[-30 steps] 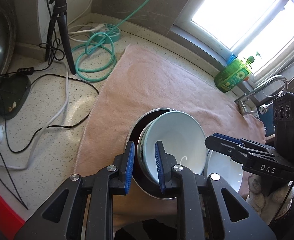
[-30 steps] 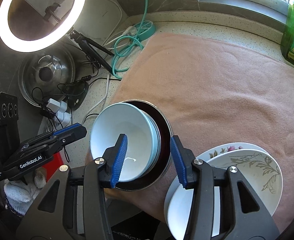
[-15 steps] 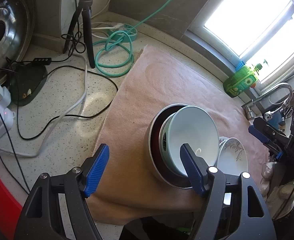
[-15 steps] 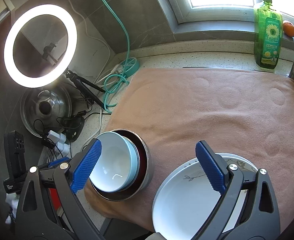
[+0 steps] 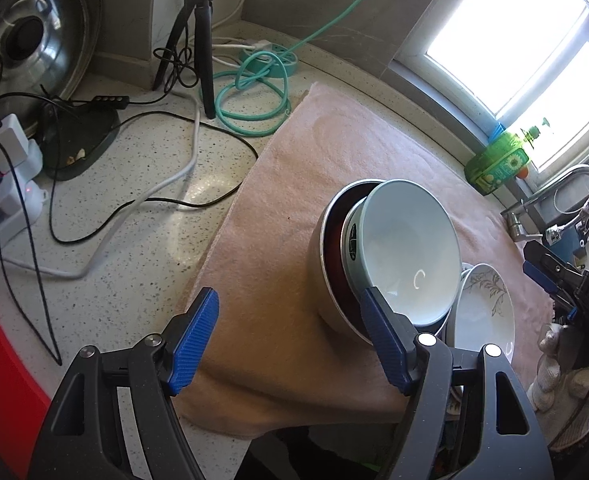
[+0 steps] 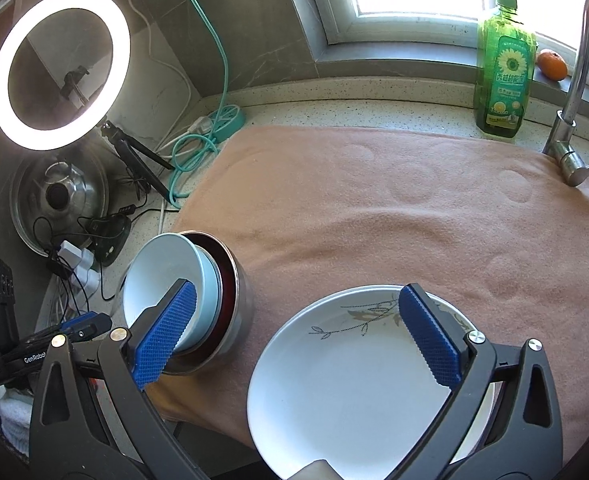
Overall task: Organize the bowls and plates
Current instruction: 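Move the right gripper to the large steel bowl rim and close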
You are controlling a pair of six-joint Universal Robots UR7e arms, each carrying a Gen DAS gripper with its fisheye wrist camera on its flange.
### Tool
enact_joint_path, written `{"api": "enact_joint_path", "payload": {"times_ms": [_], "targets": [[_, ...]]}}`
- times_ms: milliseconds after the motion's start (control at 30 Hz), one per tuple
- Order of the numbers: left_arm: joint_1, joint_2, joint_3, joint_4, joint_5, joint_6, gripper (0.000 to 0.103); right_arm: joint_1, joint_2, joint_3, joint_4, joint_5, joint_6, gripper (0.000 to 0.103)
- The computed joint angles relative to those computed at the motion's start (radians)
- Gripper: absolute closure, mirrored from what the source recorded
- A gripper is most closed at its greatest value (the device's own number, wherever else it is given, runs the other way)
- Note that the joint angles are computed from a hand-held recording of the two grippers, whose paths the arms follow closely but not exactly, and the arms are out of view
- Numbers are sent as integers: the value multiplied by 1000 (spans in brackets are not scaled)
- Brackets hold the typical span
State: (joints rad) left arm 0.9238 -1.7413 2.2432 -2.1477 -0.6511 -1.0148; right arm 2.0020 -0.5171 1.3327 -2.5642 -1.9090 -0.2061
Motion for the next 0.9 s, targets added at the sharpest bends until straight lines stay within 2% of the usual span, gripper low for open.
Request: {"api": "enact_joint_path", "payload": {"times_ms": [100, 233, 433, 533, 667, 800, 900], "targets": [[2, 4, -1, 14, 9, -8, 30, 6, 3, 9, -3, -25, -26, 0], [9, 8, 1, 8, 10, -15, 30, 8, 12, 1, 17, -23, -29, 2], [21, 26, 0, -36, -2, 23, 30, 7, 44, -48, 94, -14, -19, 20], [25, 32, 3, -66, -1, 39, 34, 2, 62, -82, 162, 12, -3, 37], [41, 41, 2, -114, -29, 85, 50, -4, 84, -118, 228, 35, 17, 53], [56, 45, 3, -161, -53, 120, 61, -9, 103, -147, 271, 66, 46, 59], [63, 48, 0, -174, -62, 131, 62, -10, 116, -167, 290, 74, 52, 63]]}}
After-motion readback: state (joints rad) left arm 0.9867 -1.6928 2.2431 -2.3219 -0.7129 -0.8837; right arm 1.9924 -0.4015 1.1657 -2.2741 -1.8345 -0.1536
